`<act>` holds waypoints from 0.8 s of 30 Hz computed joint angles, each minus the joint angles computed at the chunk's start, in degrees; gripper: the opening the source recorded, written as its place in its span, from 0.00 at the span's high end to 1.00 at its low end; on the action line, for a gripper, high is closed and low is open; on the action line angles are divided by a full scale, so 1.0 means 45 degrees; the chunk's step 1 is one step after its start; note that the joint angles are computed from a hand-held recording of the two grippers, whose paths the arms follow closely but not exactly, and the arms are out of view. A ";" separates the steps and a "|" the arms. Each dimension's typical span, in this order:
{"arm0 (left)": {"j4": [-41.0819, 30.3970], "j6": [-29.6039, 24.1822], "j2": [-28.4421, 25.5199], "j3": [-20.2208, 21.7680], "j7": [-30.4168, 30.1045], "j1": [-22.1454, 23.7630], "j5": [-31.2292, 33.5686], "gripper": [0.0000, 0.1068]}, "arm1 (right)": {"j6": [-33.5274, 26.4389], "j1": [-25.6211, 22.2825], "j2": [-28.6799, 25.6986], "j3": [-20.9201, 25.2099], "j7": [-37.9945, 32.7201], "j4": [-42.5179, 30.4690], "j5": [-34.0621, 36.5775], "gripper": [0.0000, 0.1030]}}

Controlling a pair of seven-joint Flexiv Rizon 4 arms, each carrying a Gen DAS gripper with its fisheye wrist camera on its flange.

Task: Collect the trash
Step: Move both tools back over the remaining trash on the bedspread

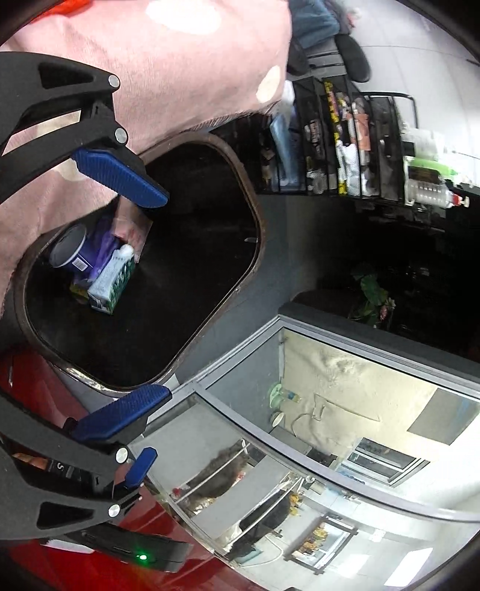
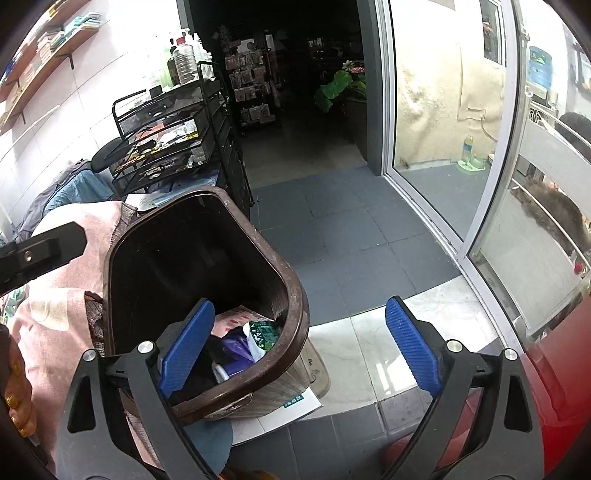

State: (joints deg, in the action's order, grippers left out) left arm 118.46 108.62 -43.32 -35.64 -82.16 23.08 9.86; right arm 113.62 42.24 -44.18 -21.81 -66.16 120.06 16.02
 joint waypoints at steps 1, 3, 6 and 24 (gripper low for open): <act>0.0035 0.0085 0.0087 0.0087 0.0022 -0.0049 0.0030 0.09 | 0.0003 0.0084 -0.0008 -0.0057 -0.0012 0.0004 0.0033 0.09; 0.0218 0.0331 0.0398 0.0503 -0.0033 -0.0328 0.0012 0.09 | 0.0002 0.0190 0.0014 -0.0088 -0.0024 0.0024 0.0068 0.08; 0.0522 0.0619 0.0828 0.0939 -0.0197 -0.0506 0.0093 0.09 | 0.0093 0.0122 0.0096 0.0056 -0.0088 0.0045 -0.0003 0.08; 0.3098 0.3180 0.3154 0.6068 -0.1228 -0.2877 -0.0154 0.09 | 0.0116 0.0093 0.0637 0.1594 -0.1148 -0.0414 -0.1107 0.08</act>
State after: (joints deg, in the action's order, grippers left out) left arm 132.40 122.93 -29.12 -8.34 -87.68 10.13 9.17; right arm 114.14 42.66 -41.31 -14.64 -71.33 118.20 11.04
